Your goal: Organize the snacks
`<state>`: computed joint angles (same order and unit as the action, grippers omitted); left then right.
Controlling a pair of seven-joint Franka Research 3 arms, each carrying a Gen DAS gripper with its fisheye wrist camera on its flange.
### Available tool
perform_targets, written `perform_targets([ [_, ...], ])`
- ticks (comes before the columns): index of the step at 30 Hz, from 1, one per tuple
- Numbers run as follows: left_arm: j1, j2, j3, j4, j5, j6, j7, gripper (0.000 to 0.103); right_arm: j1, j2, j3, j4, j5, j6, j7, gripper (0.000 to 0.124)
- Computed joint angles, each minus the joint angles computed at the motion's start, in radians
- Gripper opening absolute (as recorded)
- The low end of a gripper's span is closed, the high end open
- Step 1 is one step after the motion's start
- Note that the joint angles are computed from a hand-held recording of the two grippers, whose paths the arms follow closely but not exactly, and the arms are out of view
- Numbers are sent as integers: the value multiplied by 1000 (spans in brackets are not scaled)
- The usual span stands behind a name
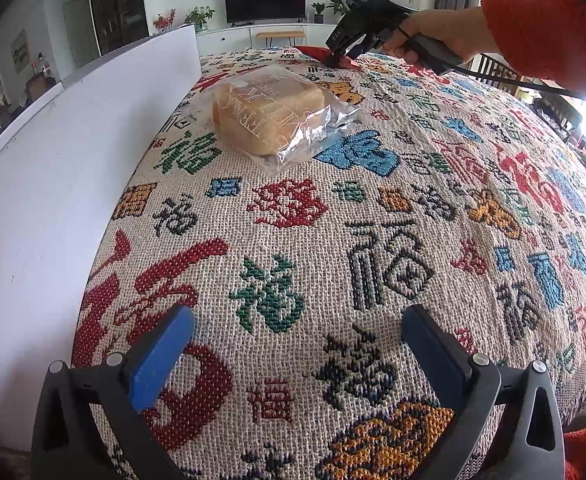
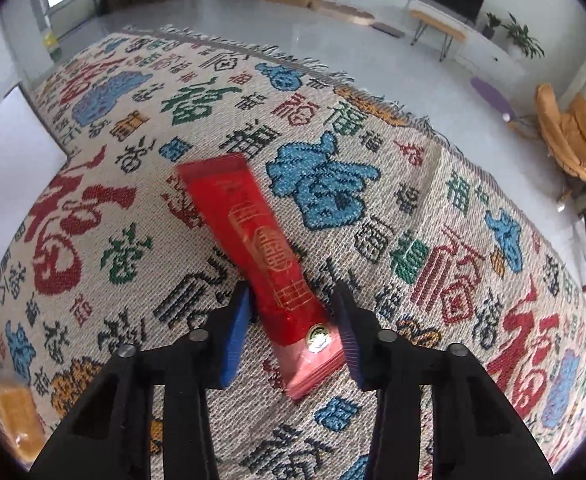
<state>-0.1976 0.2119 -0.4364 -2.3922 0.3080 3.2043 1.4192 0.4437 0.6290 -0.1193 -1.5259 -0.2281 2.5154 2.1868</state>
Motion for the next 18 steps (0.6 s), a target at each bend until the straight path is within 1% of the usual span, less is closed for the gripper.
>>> perform_targets([
  [1,-17,-1,17,1,4,1,-7,103,-9,-6,10,-14,17,22,0,32],
  [3,-29,-1,30,1,8,3,-15,103,-3,-19,5,-41,24,53,23,26],
  [6,-34,-1,36,2,13,4,-21,103,7,-49,-2,-92,39,92,80,25],
  [8,-54,-1,56,4,19,5,-32,103,15,-76,-9,-140,43,133,124,25],
  [12,-103,-4,108,3,39,16,-62,103,53,-180,-22,-311,36,258,232,25],
  [14,-121,-5,128,0,49,24,-75,103,69,-246,-14,-410,27,312,261,25],
  [16,-132,-7,143,-4,59,31,-87,103,87,-322,-2,-514,13,339,292,25],
  [18,-140,-10,154,-8,67,36,-97,103,117,-406,2,-619,-38,348,360,25],
])
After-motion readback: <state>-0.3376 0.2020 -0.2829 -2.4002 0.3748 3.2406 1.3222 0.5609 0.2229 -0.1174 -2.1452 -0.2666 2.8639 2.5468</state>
